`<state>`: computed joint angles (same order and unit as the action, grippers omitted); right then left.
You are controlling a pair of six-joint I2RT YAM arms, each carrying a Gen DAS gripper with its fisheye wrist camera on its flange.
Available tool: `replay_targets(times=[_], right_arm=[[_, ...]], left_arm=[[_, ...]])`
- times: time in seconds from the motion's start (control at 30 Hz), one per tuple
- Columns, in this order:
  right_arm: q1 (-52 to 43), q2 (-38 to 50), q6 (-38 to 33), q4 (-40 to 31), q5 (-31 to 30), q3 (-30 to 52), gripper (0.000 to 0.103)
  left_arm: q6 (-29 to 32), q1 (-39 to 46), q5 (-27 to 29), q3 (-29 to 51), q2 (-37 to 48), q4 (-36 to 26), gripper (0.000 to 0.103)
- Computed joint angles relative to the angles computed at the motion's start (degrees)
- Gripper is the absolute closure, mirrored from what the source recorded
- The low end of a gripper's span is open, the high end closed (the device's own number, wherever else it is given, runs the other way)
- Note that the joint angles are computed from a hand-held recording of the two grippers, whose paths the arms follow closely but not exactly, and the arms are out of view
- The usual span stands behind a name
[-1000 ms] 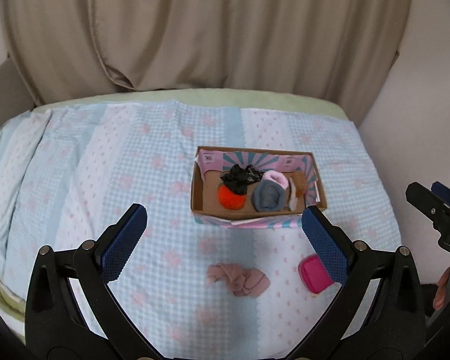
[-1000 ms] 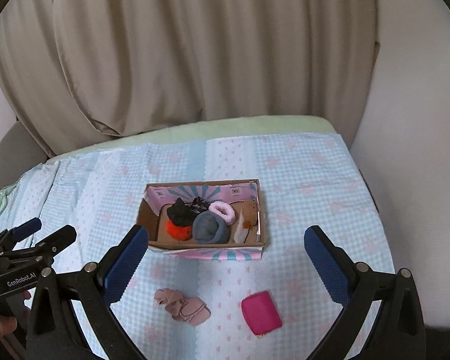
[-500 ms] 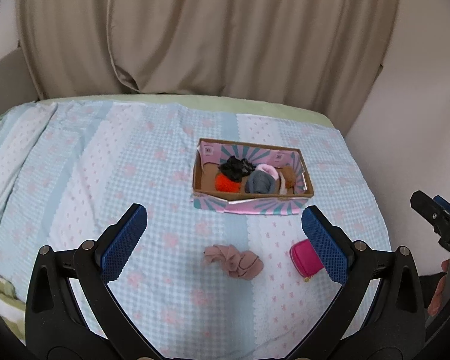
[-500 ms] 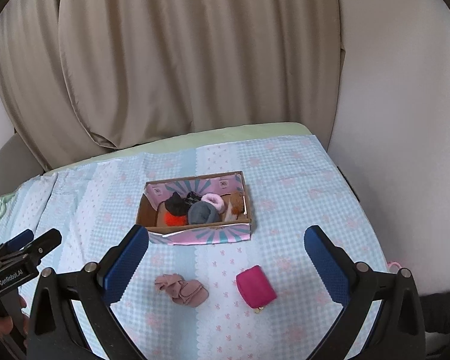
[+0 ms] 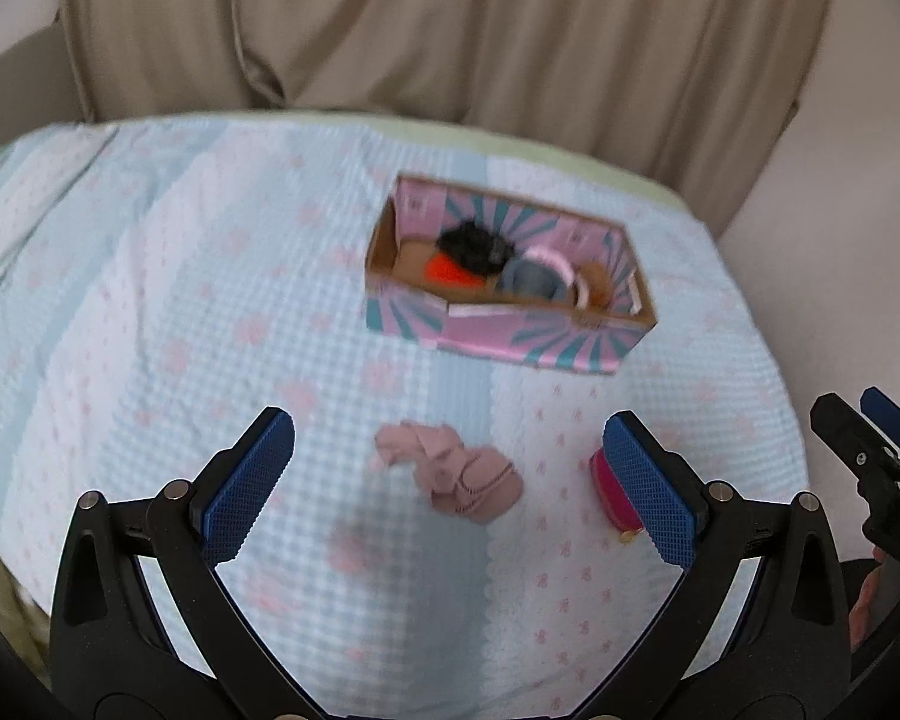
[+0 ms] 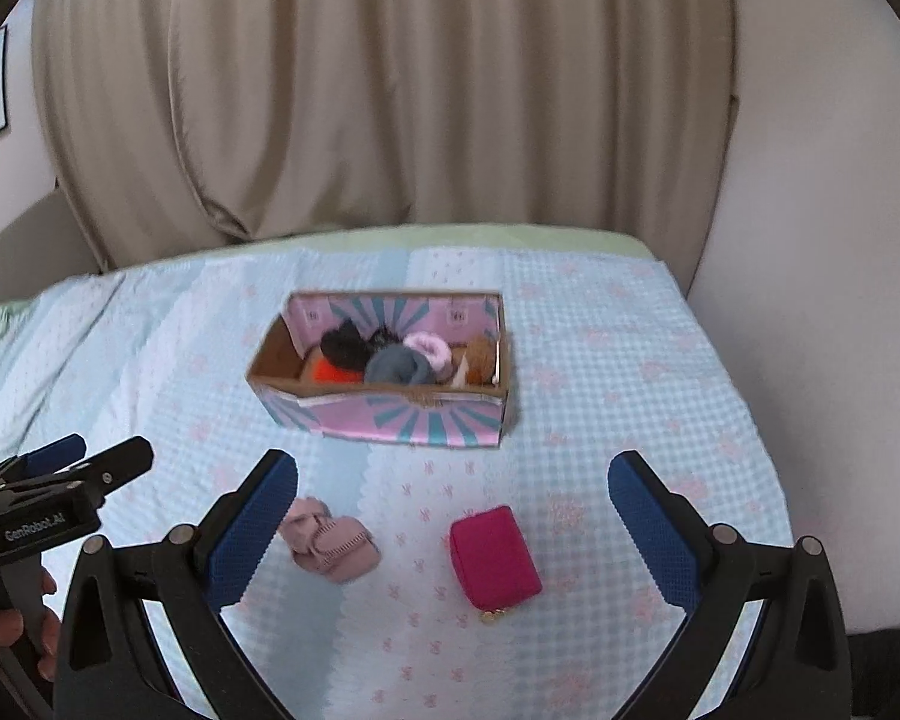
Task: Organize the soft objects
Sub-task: 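Grasp the pink cloth with the left tool while the right tool grasps the magenta pouch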
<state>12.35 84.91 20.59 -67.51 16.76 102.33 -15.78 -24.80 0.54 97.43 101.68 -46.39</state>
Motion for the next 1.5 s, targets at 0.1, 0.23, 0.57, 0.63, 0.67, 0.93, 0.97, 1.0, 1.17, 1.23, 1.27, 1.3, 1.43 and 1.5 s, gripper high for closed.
replay_targets(times=[0.1, 0.23, 0.57, 0.63, 0.67, 0.93, 0.97, 1.0, 1.17, 1.23, 1.27, 1.3, 1.43, 1.5], right_arm=[[-3.1, -3.1, -3.5, 7.6, -3.4, -12.2, 0.000], [-6.8, -4.3, -7.0, 16.6, -7.9, -24.5, 0.000], [-13.0, 1.1, -16.5, 36.4, -16.2, -42.4, 0.000], [-13.2, 2.2, -17.9, 38.4, -17.1, -43.6, 0.000], [-13.3, 2.8, -18.7, 39.5, -17.6, -44.4, 0.000], [-13.7, 7.4, -21.9, 44.6, -18.6, -46.6, 0.002], [-13.6, 7.8, -22.2, 45.0, -18.2, -46.6, 0.006], [-13.5, 8.2, -22.5, 45.3, -17.7, -46.6, 0.007], [-13.4, 10.7, -23.5, 45.7, -17.4, -46.0, 0.030], [-13.4, 10.4, -23.9, 46.4, -17.4, -46.5, 0.035], [-13.4, 10.2, -23.9, 46.3, -17.6, -46.5, 0.037], [-13.4, 10.2, -23.8, 46.2, -17.7, -46.6, 0.038], [-13.2, 9.6, -23.6, 46.1, -17.7, -46.8, 0.044], [-13.2, 9.0, -23.2, 45.9, -17.9, -47.1, 0.046]], left_arm=[[-3.3, -2.3, -2.7, -5.5, 1.8, 5.3, 0.000], [-6.9, -5.1, -6.5, -10.2, 6.9, 12.4, 0.001], [-12.0, -7.9, -12.3, -7.7, 22.7, 21.1, 0.001], [-12.8, -8.2, -12.6, -6.9, 24.9, 21.8, 0.002], [-13.0, -8.5, -12.8, -6.5, 25.8, 22.0, 0.003], [-12.6, -9.7, -14.9, -0.6, 32.4, 21.1, 0.011], [-12.6, -9.7, -15.0, 0.2, 33.0, 20.4, 0.013], [-12.9, -9.6, -14.6, 1.3, 33.9, 19.5, 0.015], [-13.0, -10.0, -14.6, 0.3, 33.1, 20.3, 0.035], [-12.8, -9.8, -13.9, -0.2, 32.6, 20.4, 0.049], [-12.8, -9.7, -13.7, 0.0, 32.6, 20.1, 0.053], [-12.8, -9.5, -13.5, 0.1, 32.4, 19.8, 0.059], [-12.8, -8.5, -11.6, -0.8, 31.2, 20.2, 0.073], [-12.6, -8.6, -11.6, -0.9, 31.0, 20.0, 0.074]])
